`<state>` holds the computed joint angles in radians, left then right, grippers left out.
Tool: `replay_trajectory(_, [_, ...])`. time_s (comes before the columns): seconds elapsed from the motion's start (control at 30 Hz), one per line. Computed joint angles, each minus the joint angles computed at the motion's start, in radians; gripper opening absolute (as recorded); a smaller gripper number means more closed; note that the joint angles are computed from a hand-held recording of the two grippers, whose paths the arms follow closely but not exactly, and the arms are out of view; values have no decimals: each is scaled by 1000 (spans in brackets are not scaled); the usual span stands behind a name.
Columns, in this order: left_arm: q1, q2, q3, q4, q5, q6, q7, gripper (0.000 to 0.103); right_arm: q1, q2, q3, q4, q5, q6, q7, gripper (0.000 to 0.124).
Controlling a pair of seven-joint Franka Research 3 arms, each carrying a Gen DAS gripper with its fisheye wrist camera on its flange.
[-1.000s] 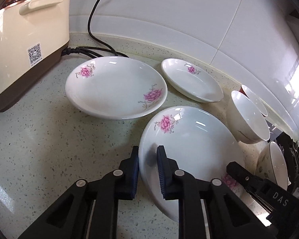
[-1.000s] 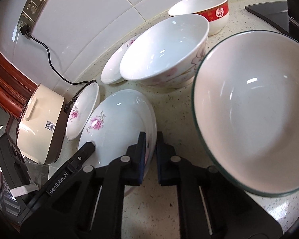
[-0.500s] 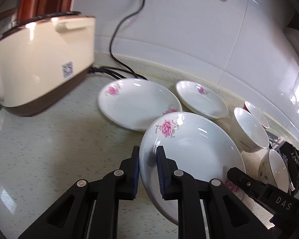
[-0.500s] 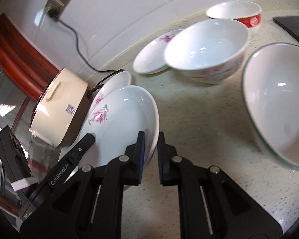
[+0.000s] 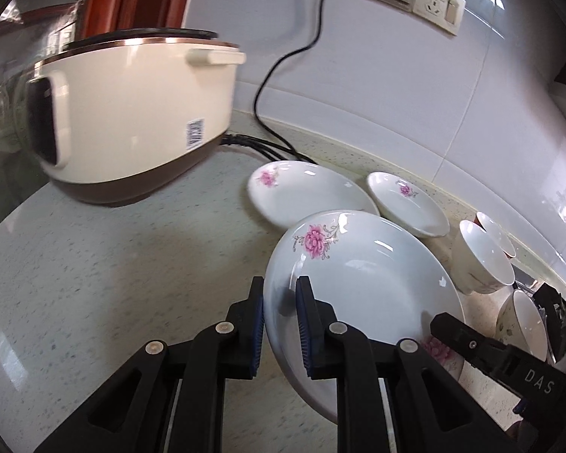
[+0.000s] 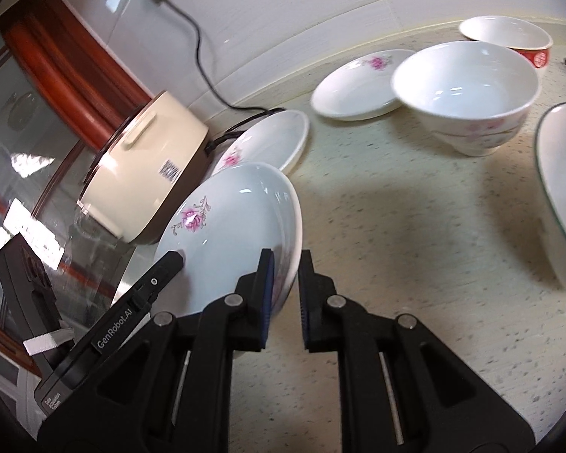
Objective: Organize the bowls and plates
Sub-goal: 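Carry the plate toward the rice cooker and open both grippers to set it down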
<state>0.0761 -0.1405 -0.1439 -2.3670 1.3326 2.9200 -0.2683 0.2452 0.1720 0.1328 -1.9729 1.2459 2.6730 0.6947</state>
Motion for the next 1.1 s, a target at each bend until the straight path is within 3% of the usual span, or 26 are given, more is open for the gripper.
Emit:
replay_trajectory(0.2, [25,-66,5,-71,86,10,-111,17,14,-1,11,-2,-11,-29,-50,16])
replay_trajectory(0.5, [53,-214,-10,-197,-45,-41,-5,17,53,-20,26,-25,-4,-42,-146,17])
replay_trajectory(0.8, [151,-333,-30,-324,-146,14,63,19,80,-8,43,-3,51,-82,-230,17])
replay_trajectory(0.87, [184,-345,-43,-336,-158,28,61,19,93,7,47,17,40,-74,-222,17])
replay_trajectory(1.1, [238,-385,-67,-357,-221,-46,107,19,133,81,84,96,-33,-44,-166,17])
